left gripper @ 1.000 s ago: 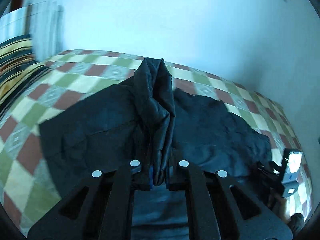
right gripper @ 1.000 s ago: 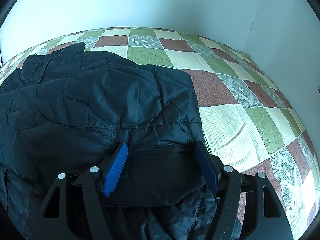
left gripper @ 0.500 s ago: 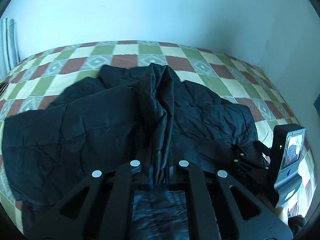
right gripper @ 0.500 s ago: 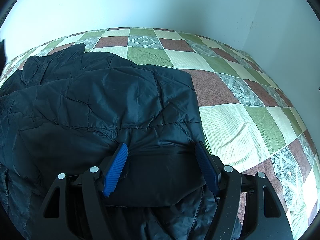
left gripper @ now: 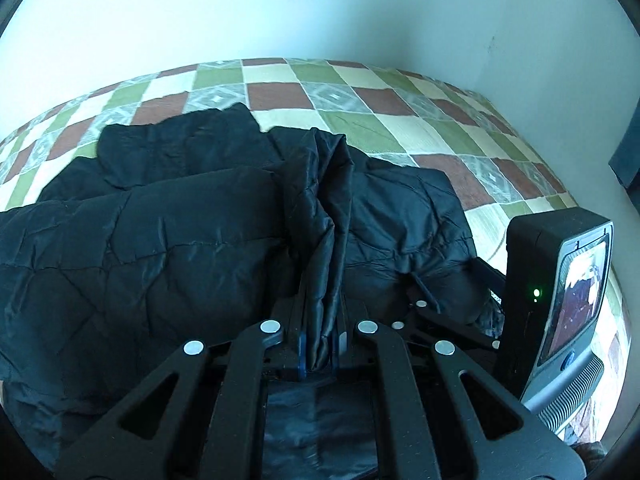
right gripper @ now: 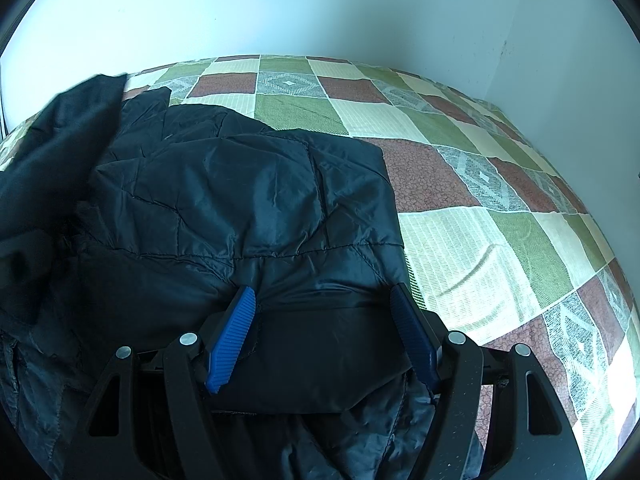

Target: Fold large clothes

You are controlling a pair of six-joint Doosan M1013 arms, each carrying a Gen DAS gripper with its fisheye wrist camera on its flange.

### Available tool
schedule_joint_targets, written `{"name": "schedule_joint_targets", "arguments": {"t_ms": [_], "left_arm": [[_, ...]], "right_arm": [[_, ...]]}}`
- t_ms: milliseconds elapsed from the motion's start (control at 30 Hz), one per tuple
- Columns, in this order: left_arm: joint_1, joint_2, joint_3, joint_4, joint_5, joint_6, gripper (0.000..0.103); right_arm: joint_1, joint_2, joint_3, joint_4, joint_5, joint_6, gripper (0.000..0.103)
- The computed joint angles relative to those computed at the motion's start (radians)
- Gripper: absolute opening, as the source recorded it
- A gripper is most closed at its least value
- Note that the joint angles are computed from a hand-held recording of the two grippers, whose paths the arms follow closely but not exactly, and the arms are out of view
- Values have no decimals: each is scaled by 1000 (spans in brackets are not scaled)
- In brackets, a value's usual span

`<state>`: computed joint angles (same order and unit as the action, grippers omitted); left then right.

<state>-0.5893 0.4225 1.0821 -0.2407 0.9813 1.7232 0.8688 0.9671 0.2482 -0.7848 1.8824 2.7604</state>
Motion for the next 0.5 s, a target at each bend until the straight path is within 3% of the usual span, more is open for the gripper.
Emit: {"name": "schedule_joint_targets", "arguments": {"t_ms": [300,400,500], "left_arm": [[-8,16,-6,-39,30,31,11],[3,-6,6,-68,13,30,32],[14,-37,23,-81,-13,54,39]], "right_arm": [[0,6,-12,-2,6,-4,69],[0,6,-12,-2,6,-3,70],[0,25,-51,-8,26,-22,70]]}}
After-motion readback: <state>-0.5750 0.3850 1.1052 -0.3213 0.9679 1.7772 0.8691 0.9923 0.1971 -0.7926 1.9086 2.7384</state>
